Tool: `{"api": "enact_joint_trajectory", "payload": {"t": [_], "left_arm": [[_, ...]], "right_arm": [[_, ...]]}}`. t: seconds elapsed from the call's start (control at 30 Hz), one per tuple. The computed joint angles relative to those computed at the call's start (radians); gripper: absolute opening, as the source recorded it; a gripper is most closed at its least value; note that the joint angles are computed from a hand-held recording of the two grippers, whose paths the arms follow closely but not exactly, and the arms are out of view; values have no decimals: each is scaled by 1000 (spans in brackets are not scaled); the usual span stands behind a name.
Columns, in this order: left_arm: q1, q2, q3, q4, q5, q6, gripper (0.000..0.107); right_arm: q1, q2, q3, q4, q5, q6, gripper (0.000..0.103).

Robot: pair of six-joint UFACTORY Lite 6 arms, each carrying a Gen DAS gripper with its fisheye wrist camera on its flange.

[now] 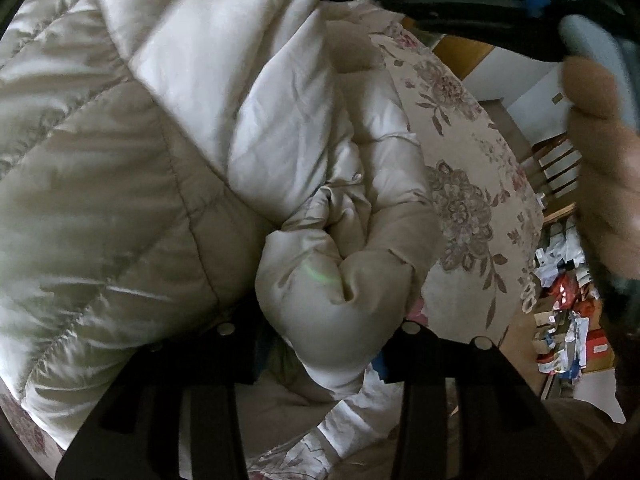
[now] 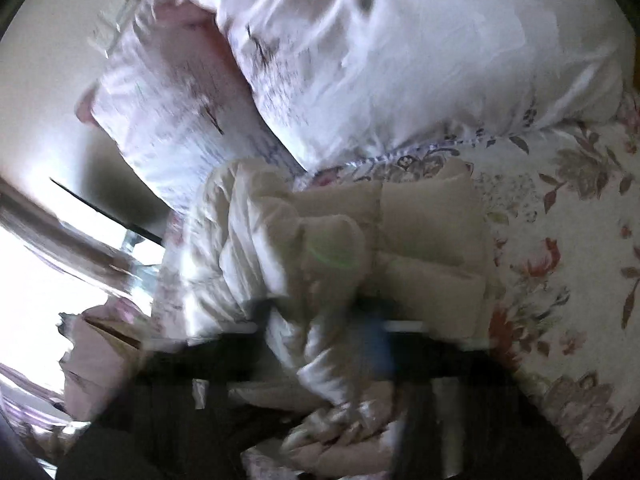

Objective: Fold large clothes

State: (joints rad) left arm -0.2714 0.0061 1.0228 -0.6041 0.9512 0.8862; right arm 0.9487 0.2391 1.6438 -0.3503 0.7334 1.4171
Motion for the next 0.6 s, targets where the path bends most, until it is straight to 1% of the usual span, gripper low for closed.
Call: {"api": "enact_joint_trajectory", "payload": {"t": [0.03,0.13,0.17,0.2,0.27,0.33,0.4,0.43,0.53,0.6], "left_arm": [[-3,-4,0,-4,4,-3,41],[57,-9,49,-19,103,17,47],[97,-15,75,-34,155,33,51],[119,-17,90,-41,182,38,56],[195,-13,145,-64,250,57,63],[264,13,207,-83,284,63,63],[316,52,263,-104,301,60,63],[335,69,286,-109,293,56,63],[354,116,340,-118,276,27,61],[357,120,352,-136,279,20,61]], "right_arm": [[-4,13,13,-6,13,2,10],[-26,-39,-87,-60,-35,129,8],[-31,-58,-120,-73,-47,163,8],[-32,-73,-149,-83,-53,185,8],[-35,-81,-166,-84,-49,198,8],[-37,-94,-192,-90,-46,227,8],[-40,-112,-224,-100,-47,265,8],[-41,-119,-239,-105,-51,285,8],[-40,-127,-264,-124,-54,333,8],[-40,-132,-277,-134,-51,364,8]]}}
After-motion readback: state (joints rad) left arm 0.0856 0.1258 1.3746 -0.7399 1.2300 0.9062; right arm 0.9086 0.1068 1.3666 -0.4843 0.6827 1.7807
